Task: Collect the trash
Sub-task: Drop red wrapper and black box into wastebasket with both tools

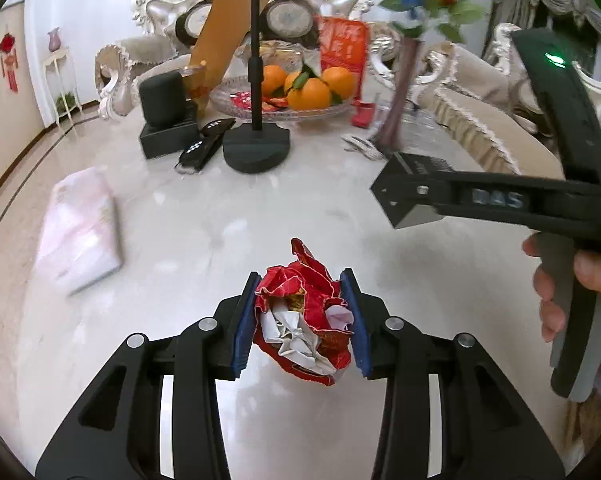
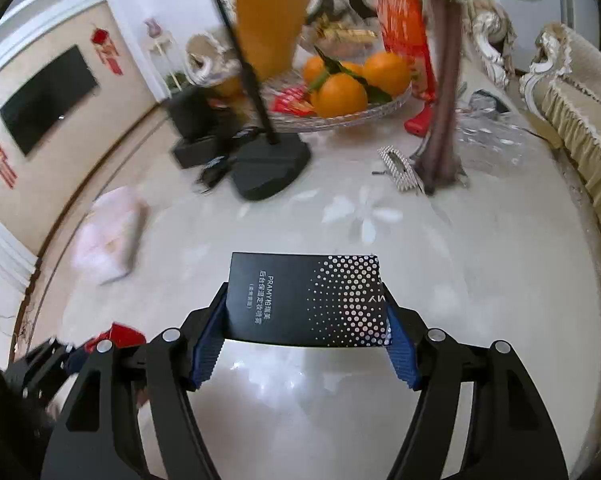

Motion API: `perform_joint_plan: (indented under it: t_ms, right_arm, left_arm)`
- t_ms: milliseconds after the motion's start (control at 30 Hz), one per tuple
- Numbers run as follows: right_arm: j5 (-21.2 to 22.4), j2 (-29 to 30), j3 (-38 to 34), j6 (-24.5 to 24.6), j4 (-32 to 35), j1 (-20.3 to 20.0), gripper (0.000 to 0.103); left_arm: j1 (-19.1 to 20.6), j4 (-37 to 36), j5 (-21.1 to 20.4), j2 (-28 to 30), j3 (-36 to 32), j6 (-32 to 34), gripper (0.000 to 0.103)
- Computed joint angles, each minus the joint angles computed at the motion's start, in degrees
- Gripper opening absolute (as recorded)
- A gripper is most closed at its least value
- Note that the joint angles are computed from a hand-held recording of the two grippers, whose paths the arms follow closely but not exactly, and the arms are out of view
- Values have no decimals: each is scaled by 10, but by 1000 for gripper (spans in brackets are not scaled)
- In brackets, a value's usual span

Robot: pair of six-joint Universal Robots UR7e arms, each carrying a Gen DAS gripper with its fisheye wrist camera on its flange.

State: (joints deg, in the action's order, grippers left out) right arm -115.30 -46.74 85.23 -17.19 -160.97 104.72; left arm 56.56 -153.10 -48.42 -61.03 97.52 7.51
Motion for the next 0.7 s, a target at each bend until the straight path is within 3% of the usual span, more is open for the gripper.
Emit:
perform_joint_plan:
  t_ms: [133,233,367,433,500,567,600,700]
  right_arm:
    - [15,-124,216,-47,-122,26,66]
    - [41,-219,369,-27,-184,40,66]
    - [78,-339,541,22,-220,53,66]
    - [74,-377,599,45,-223,63,66]
    - [57,-395,642,70,-221,74,66]
    - [73,-402,680,97,-208,61,66]
    - [80,-396,690,97,-208,53,66]
    - [50,-304,707,91,-274,21,66]
  left_arm:
    - [-51,7,-8,-123,139,-15,40]
    - [-100,36,-18,-237,249,-47,40]
    - [-169,162,-35,-396,367,-141,40]
    - [-213,253,-36,-479,420,-202,40]
    - [-245,340,-57,-543,458,-266,40]
    - [-258,383,-82,-575,487,-296,40]
    - [-256,388,-93,-580,507,-308,40]
    - [-205,330,-121,-543,543,-304,45]
